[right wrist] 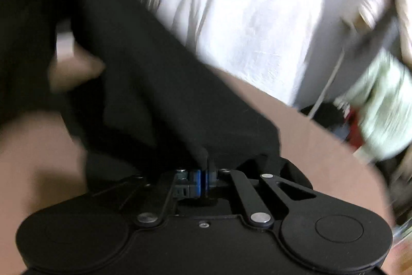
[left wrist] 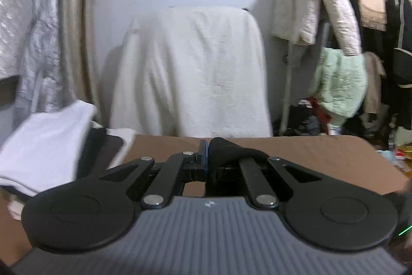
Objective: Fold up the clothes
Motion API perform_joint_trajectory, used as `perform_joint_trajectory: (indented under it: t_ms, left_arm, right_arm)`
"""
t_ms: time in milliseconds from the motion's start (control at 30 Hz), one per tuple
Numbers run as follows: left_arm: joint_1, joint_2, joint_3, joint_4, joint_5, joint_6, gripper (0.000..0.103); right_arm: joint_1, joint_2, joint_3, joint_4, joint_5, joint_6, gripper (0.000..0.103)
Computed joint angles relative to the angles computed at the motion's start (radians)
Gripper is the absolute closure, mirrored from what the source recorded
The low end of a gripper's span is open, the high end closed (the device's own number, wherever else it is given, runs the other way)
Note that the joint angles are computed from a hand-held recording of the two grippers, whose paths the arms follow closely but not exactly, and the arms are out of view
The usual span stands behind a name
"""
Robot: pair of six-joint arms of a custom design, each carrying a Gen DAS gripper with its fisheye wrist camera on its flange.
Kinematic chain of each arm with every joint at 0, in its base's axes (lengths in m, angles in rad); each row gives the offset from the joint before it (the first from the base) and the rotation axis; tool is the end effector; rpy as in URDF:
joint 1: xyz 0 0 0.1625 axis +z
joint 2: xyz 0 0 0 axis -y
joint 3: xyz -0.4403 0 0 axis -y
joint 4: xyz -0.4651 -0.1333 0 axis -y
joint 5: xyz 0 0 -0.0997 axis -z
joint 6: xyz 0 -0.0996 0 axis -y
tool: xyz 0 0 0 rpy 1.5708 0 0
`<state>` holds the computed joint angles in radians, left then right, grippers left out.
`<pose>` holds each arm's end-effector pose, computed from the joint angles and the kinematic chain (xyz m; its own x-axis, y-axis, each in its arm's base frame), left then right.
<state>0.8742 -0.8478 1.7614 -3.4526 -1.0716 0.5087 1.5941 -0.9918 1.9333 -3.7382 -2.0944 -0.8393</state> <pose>-0.3129 -0.6561 0.1570 -0.6321 0.4395 -0.6382 0.7688 0.2527 -0.5874 0.0981 -0.6274 0.2197 -0.5798 0.0492 0.8133 -0.6577 0.5608 -0.5028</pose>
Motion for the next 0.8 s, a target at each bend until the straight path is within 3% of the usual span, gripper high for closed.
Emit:
perform_joint_trajectory:
  t_ms: [67,200,300,367,433,533,567,600,633,667,733,800]
  left_arm:
    - [0.003,-0.016,-0.001,0.004,0.004,0.011,0.1]
    - [0.002,-0.056,0.008,0.012,-0.007,0.057,0.1]
    - [0.001,-0.066,-0.029,0.074,-0.032,0.075,0.1]
    - [-0.006,-0.015,-0.111,0.1,-0.015,0.132,0.1]
    - [-0.009,0.078,-0.247,0.139,0.012,0.167,0.1]
    - [0.001,0.281,-0.558,0.227,0.044,0.075,0.099]
    - [0.005,0.353,-0.662,0.253,0.067,0.043,0.091]
    - [0.008,0.425,-0.767,0.287,0.097,0.021,0.065]
    - [0.013,0.494,-0.872,0.333,0.113,0.002,0.046]
    - [0.014,0.559,-0.964,0.369,0.163,-0.005,0.02]
    - [0.025,0.617,-1.032,0.449,0.219,-0.02,0.017]
    - [0.052,0.582,-0.954,0.534,0.186,-0.098,0.017]
  right_arm:
    - [0.008,-0.131,0.083,0.123,0.112,0.156,0.1]
    - [0.032,-0.316,0.189,0.267,0.299,0.248,0.1]
    - [0.02,-0.426,0.198,0.434,0.467,0.319,0.1]
    - [0.008,-0.444,0.15,0.474,0.5,0.351,0.1]
    - [0.01,-0.412,0.055,0.483,0.406,0.381,0.1]
    - [0.025,-0.274,-0.154,0.394,0.155,0.33,0.1]
    - [0.021,-0.217,-0.228,0.34,0.107,0.301,0.099]
    - [0.011,-0.157,-0.303,0.279,0.072,0.255,0.096]
    - [0.001,-0.1,-0.377,0.227,0.037,0.212,0.079]
    - [0.0,-0.05,-0.437,0.186,-0.037,0.181,0.052]
    - [-0.009,0.043,-0.533,0.121,-0.227,0.106,0.029]
    - [-0.035,0.028,-0.476,0.13,-0.273,0.118,0.03]
